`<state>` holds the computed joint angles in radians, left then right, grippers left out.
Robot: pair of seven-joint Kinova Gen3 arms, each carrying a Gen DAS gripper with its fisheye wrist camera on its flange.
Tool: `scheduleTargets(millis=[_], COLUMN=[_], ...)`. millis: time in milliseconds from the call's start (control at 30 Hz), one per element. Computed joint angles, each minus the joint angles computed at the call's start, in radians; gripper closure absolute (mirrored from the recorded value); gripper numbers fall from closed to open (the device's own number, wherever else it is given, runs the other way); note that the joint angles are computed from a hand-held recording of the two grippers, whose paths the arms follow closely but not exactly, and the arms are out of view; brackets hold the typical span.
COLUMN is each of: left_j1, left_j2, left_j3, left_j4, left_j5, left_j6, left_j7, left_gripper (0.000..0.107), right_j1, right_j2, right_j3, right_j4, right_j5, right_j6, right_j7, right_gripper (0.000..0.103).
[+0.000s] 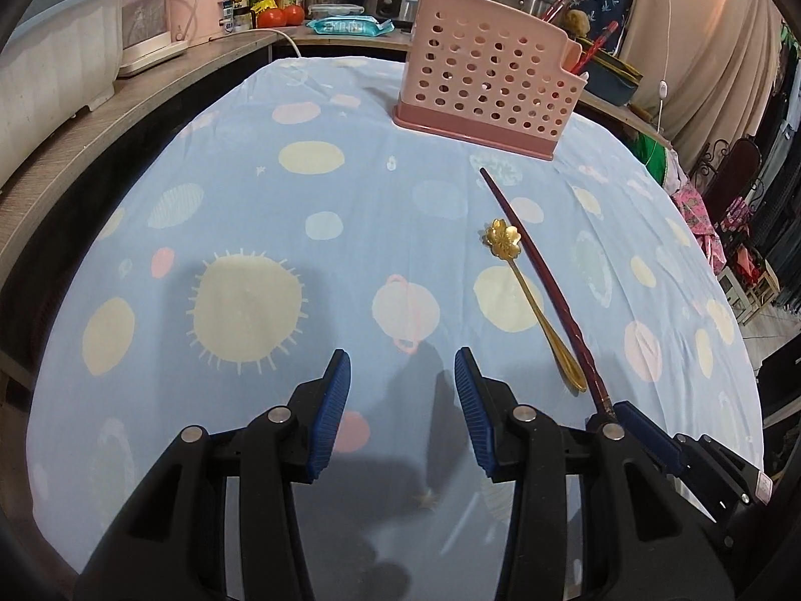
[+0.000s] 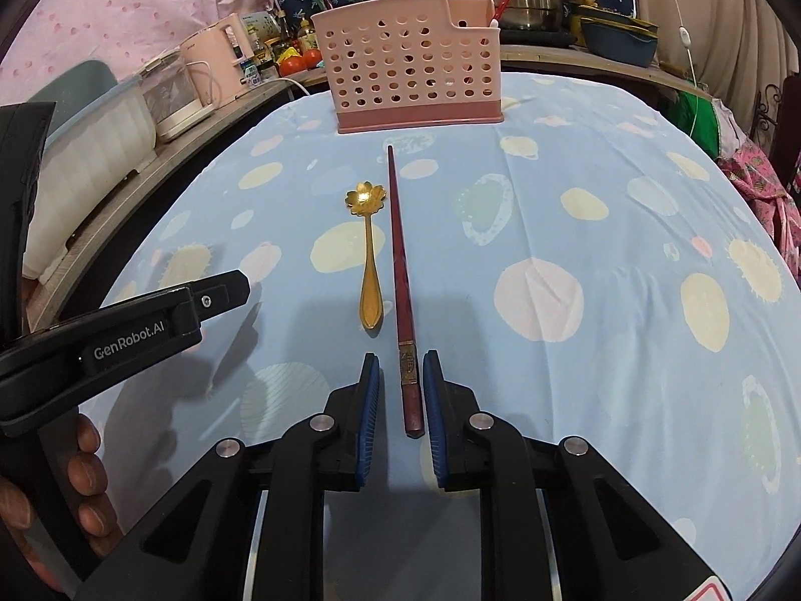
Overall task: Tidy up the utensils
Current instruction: 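Grasp the last dark red chopstick with the right tool, then grasp the gold spoon with the left tool while the right tool lifts the chopstick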
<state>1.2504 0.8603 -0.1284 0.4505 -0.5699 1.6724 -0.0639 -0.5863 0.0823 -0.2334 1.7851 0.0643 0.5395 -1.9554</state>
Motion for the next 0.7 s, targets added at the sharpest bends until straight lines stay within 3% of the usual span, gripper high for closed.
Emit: scheduleTargets(millis=[100,433,700], left_j1=[-0.002,-0.005,-0.014], left_j2=[0.004,0.018,0.07], left_j3=[0.001,0.003,-0.001], left_j4=[-0.005,-0.025,-0.137], left_j5=[0.004,0.015,0.039], left_j6=[0.003,0.004,-0.011], left_j7=[-0.001,-0.011,-0.078], left_gripper=[0.066,0.066,0.066], right_j1=[-0.003,0.003,0.029], right_j2=[-0.001,-0.005,-0.019], right_j3=[0.002,0.007,0.021], right_j4=[0.002,0.013,0.029], right_j5=[0.013,0.023,0.036], right_j6=[0.0,-0.015,-0.025], right_j7=[-0.016,-0.027,-0.065], right_gripper=[0.095,0.096,0.096])
